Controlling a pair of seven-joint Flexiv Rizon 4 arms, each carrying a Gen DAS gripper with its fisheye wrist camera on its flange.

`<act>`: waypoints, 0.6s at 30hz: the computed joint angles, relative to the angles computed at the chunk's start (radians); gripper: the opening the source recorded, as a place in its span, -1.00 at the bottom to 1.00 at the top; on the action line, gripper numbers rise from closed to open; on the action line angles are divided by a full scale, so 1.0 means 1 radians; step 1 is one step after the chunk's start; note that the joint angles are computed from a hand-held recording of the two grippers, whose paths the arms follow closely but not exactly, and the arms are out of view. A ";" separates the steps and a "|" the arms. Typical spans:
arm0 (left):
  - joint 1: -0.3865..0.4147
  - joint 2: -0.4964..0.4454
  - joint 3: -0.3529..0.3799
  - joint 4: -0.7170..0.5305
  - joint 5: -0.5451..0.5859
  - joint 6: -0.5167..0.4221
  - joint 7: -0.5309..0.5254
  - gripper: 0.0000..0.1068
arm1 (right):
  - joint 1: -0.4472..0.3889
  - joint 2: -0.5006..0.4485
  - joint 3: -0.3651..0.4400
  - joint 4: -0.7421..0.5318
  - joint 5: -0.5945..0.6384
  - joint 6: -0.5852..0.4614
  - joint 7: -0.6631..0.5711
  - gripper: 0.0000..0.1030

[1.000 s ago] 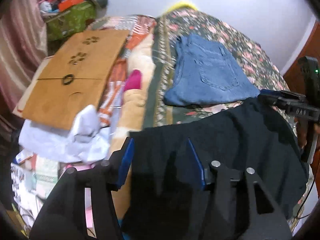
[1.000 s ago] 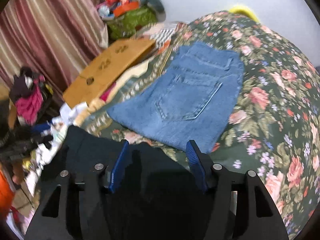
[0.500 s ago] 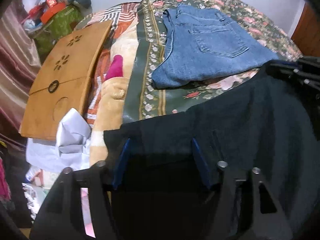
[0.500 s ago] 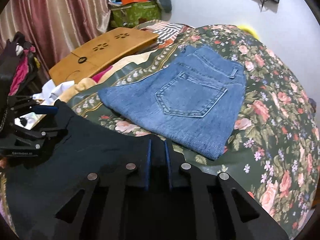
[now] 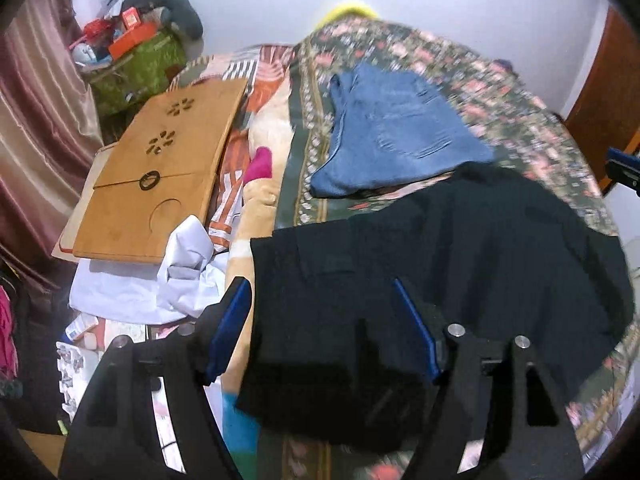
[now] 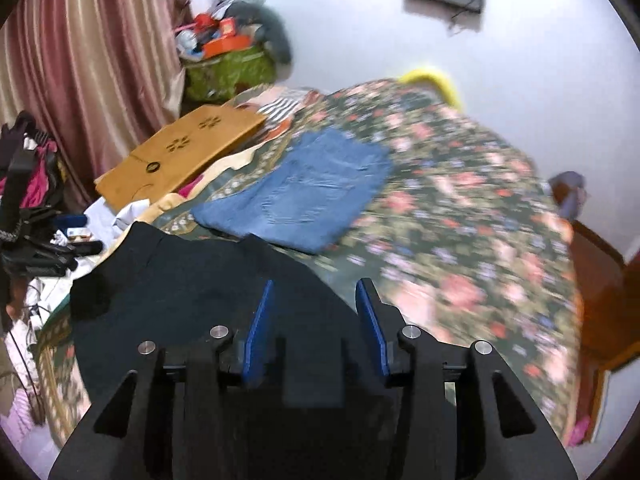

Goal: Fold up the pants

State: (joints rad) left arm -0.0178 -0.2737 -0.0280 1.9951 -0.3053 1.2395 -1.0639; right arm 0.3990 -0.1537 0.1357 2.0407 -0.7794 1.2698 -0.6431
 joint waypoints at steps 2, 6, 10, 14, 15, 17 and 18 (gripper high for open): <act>0.001 0.045 -0.006 0.048 -0.015 0.026 0.023 0.35 | -0.014 0.074 0.000 0.062 -0.037 -0.028 0.051 -0.24; -0.001 0.108 -0.003 0.130 -0.050 0.058 0.056 0.38 | -0.083 0.224 0.043 0.200 -0.118 -0.088 0.180 -0.17; 0.003 0.112 0.033 0.145 -0.042 -0.001 0.001 0.38 | -0.150 0.334 0.100 0.312 -0.164 -0.154 0.284 -0.14; 0.023 0.092 0.053 0.147 -0.026 -0.065 -0.062 0.38 | -0.184 0.428 0.146 0.424 -0.126 -0.201 0.391 -0.13; 0.027 0.086 0.053 0.150 -0.028 -0.076 -0.068 0.38 | -0.191 0.455 0.156 0.461 -0.106 -0.203 0.429 -0.13; 0.034 0.070 0.047 0.151 -0.037 -0.097 -0.075 0.38 | -0.187 0.487 0.164 0.502 -0.040 -0.210 0.443 -0.13; 0.037 0.063 0.043 0.152 -0.046 -0.108 -0.075 0.38 | -0.184 0.506 0.167 0.528 0.005 -0.215 0.454 -0.13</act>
State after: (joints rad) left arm 0.0193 -0.2108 0.0150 2.1470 -0.3511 1.1311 -1.1389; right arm 0.2153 0.3523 0.3029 2.5688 -0.7747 1.0551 -0.1887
